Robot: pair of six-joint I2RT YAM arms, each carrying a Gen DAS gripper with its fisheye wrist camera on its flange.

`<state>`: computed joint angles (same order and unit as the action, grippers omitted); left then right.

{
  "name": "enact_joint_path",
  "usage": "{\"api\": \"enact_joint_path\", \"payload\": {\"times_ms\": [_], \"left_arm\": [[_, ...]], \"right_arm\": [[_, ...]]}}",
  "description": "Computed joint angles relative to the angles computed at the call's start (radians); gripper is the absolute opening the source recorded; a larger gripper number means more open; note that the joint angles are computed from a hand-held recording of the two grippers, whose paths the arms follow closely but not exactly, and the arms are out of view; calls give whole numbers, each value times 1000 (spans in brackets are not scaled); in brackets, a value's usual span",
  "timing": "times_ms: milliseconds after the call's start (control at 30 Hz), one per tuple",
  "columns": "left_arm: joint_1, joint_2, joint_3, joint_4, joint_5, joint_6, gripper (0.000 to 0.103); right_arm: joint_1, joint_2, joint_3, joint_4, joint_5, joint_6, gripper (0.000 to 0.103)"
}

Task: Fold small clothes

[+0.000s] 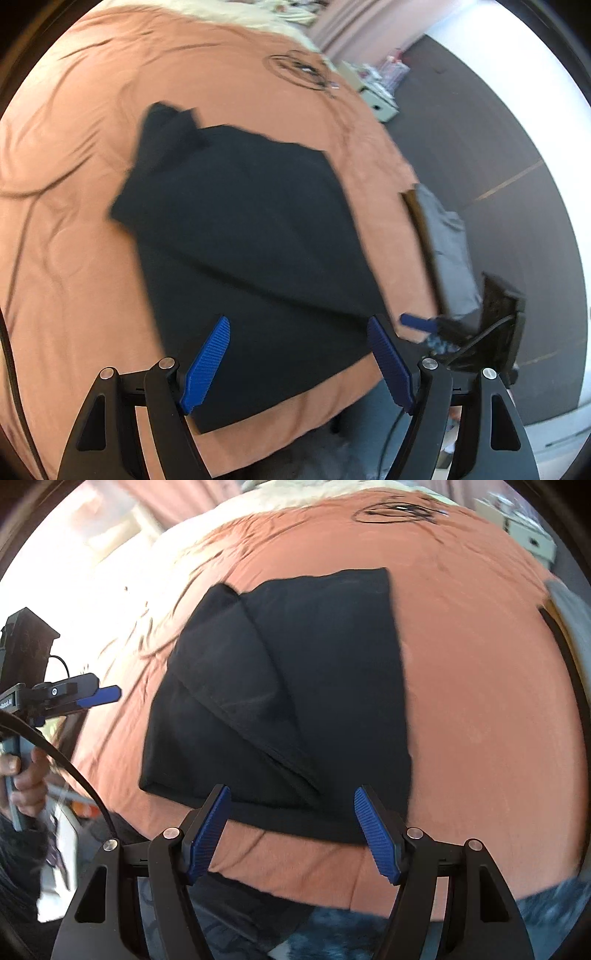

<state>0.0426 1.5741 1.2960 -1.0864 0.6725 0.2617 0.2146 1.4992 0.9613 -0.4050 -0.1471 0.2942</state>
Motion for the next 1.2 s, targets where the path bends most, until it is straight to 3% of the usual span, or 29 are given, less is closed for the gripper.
{"api": "enact_joint_path", "payload": {"times_ms": [267, 300, 367, 400, 433, 467, 500, 700, 767, 933, 1200], "left_arm": [[154, 18, -121, 50, -37, 73, 78], [168, 23, -140, 60, -41, 76, 78], [183, 30, -161, 66, -57, 81, 77], [179, 32, -169, 73, -74, 79, 75], [179, 35, -176, 78, -96, 83, 72], [178, 38, -183, 82, -108, 84, 71], [179, 43, -187, 81, -112, 85, 70], [149, 38, -208, 96, -132, 84, 69], [122, 29, -217, 112, -143, 75, 66], [45, 21, -238, 152, -214, 44, 46], [-25, 57, -262, 212, -275, 6, 43]], "right_arm": [[92, 243, 244, -98, 154, -107, 66], [103, 268, 273, -110, 172, -117, 62], [127, 321, 336, -139, 210, -137, 33], [137, 345, 369, -158, 236, -144, 30], [144, 359, 386, -162, 254, -148, 23], [144, 371, 396, -157, 257, -151, 10], [139, 371, 400, -153, 250, -148, 5], [43, 230, 237, -12, 145, -10, 2], [10, 185, 174, 32, 94, 28, 2], [-53, 97, 53, 93, 16, 75, 2], [-131, 25, -118, 194, -58, 120, 2]]}}
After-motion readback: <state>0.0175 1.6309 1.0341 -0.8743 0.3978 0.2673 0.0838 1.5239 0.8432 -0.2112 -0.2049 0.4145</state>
